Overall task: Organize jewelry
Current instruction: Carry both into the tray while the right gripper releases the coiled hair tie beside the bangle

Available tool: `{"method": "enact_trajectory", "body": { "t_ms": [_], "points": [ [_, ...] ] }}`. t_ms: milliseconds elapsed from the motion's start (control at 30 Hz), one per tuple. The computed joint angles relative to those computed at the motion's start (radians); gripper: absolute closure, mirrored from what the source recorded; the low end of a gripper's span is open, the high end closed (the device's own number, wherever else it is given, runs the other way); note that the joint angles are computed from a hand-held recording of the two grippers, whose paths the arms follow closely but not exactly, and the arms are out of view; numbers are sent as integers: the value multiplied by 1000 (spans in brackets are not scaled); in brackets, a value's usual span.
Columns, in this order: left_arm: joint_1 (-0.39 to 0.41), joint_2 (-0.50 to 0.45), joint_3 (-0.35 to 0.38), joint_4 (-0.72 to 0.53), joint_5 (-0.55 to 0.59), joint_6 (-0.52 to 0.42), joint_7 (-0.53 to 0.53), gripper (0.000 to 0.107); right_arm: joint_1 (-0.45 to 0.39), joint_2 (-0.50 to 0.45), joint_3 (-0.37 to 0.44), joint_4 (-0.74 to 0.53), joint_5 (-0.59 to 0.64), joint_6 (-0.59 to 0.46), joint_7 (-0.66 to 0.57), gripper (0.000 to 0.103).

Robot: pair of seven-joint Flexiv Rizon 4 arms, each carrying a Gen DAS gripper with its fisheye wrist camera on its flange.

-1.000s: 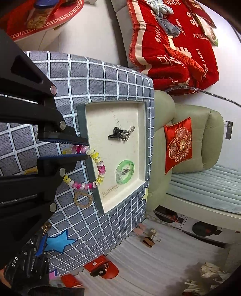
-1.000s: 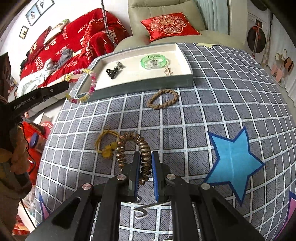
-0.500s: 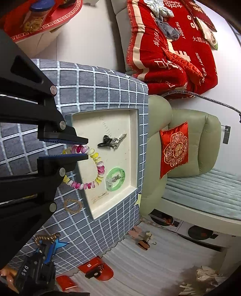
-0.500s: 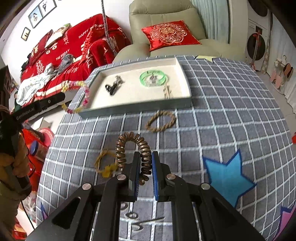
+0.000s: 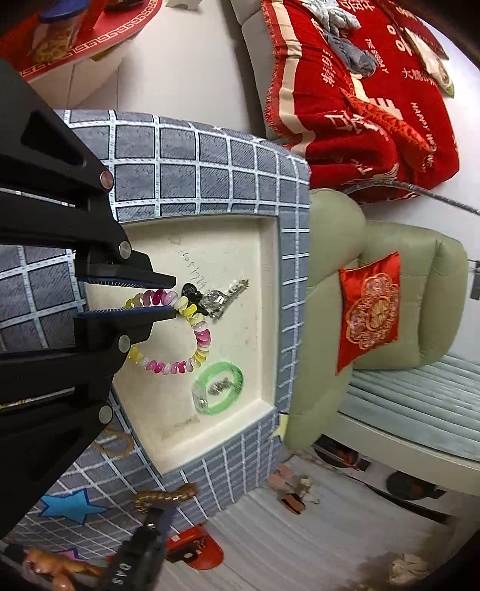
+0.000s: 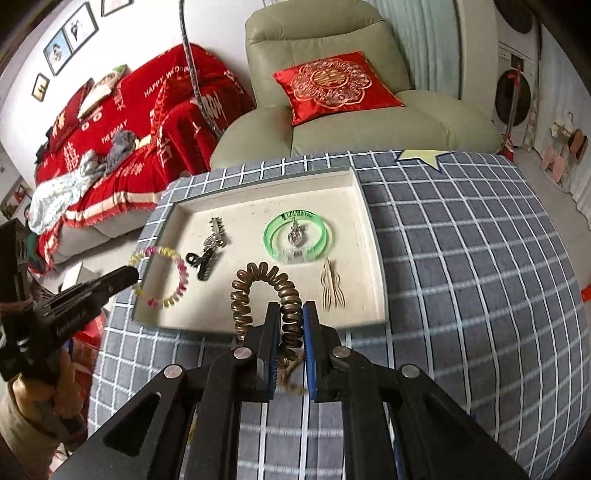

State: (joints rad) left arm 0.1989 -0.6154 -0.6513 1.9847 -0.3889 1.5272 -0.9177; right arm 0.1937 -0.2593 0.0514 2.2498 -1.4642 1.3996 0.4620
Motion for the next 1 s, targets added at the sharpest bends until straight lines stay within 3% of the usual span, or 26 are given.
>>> {"method": "enact_trajectory", "body": {
  "t_ms": [267, 433, 600, 833, 1000],
  "points": [
    [-220, -38, 251, -147, 16, -147, -26, 82, 30, -152, -37, -79, 231, 57, -207, 90],
    [-321, -69, 362, -216, 38, -187, -46, 82, 48, -214, -26, -115, 407, 36, -360, 90],
    [-379, -98, 423, -252, 73, -174, -86, 81, 101, -242, -81, -131, 485, 41, -400, 90],
    [-418, -121, 468, -258, 132, -100, -137, 81, 243, -240, -262, -110, 469, 83, -361, 90],
    [-436, -126, 490, -263, 170, -81, -161, 81, 271, -235, -271, -113, 480, 44, -387, 87]
  ]
}}
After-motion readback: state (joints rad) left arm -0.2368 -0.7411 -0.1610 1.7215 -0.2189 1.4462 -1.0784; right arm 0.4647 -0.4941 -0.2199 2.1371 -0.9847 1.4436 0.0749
